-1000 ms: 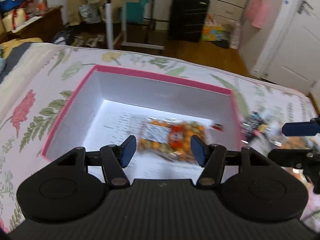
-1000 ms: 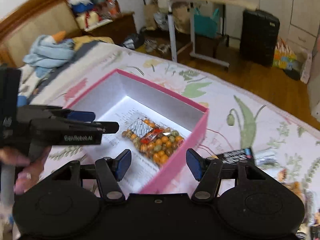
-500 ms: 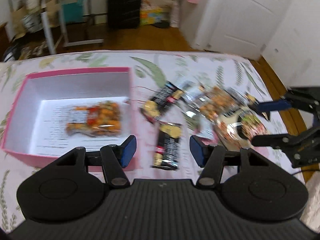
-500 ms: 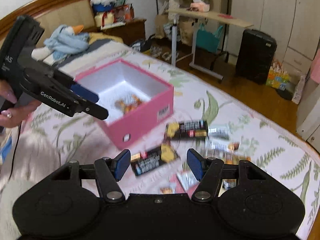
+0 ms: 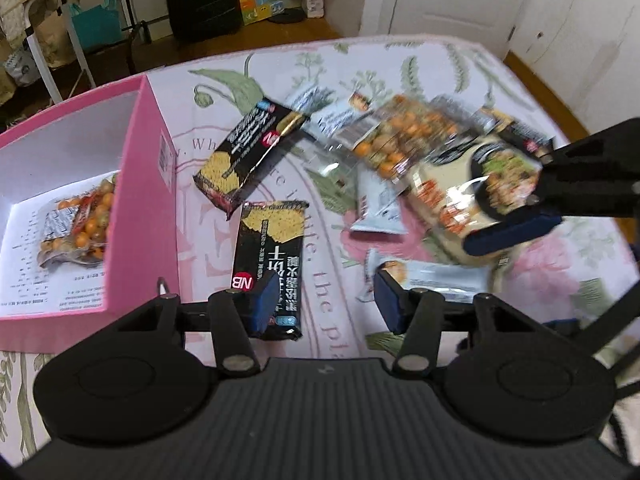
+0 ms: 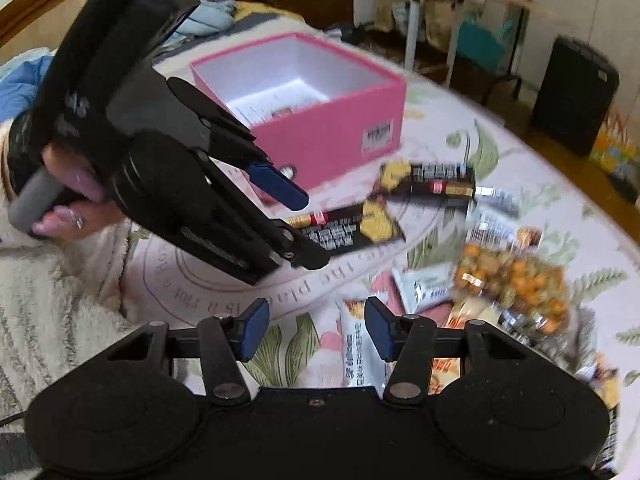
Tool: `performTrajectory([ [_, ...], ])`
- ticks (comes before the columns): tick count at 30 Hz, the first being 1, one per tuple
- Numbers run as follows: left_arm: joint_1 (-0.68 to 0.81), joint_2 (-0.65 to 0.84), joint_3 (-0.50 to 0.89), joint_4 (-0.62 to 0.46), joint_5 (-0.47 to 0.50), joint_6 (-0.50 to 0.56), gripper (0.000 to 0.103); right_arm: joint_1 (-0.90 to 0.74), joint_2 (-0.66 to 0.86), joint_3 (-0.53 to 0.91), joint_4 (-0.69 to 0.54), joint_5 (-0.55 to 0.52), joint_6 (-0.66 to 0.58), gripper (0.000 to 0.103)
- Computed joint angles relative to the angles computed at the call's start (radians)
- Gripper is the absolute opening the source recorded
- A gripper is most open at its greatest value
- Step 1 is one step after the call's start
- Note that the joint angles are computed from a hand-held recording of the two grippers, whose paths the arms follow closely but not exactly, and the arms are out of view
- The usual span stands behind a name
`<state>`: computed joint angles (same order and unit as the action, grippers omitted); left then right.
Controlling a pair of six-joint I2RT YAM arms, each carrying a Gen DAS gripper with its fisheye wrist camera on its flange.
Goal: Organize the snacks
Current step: 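Grasp the black biscuit packet with the left tool while the right tool grasps a white wafer bar, then carry the biscuit packet and wafer bar over the pink box with both tools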
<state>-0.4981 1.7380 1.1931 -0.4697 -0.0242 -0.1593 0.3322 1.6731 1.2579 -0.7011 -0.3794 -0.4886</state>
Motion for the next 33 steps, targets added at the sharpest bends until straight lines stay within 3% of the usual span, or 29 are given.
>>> performTrajectory([
  [9,0.0,0.126,-0.01,0.106,-0.141,0.016,0.052,-0.027,0.143,0.014,0.026,0.05,-0.022,0.055],
  [14,-0.006,0.174,-0.003,0.139,-0.181,0.016,0.06,-0.029,0.204,0.027,0.02,0.067,-0.011,0.054],
  [16,0.001,0.186,0.001,0.145,-0.17,-0.008,0.063,-0.032,0.2,0.012,0.037,0.06,0.019,0.051],
  [17,0.007,0.19,0.003,0.147,-0.158,-0.021,0.064,-0.034,0.202,0.018,0.031,0.053,0.042,0.039],
  [18,0.016,0.197,0.01,0.147,-0.14,-0.031,0.063,-0.035,0.208,0.03,0.016,0.043,0.066,0.037],
  [23,0.054,0.19,0.004,0.155,-0.071,-0.072,0.051,-0.021,0.206,0.034,0.016,0.058,0.137,0.036],
  [33,0.05,0.161,-0.018,0.14,-0.06,-0.091,0.049,-0.015,0.212,0.066,-0.049,0.063,0.216,0.035],
])
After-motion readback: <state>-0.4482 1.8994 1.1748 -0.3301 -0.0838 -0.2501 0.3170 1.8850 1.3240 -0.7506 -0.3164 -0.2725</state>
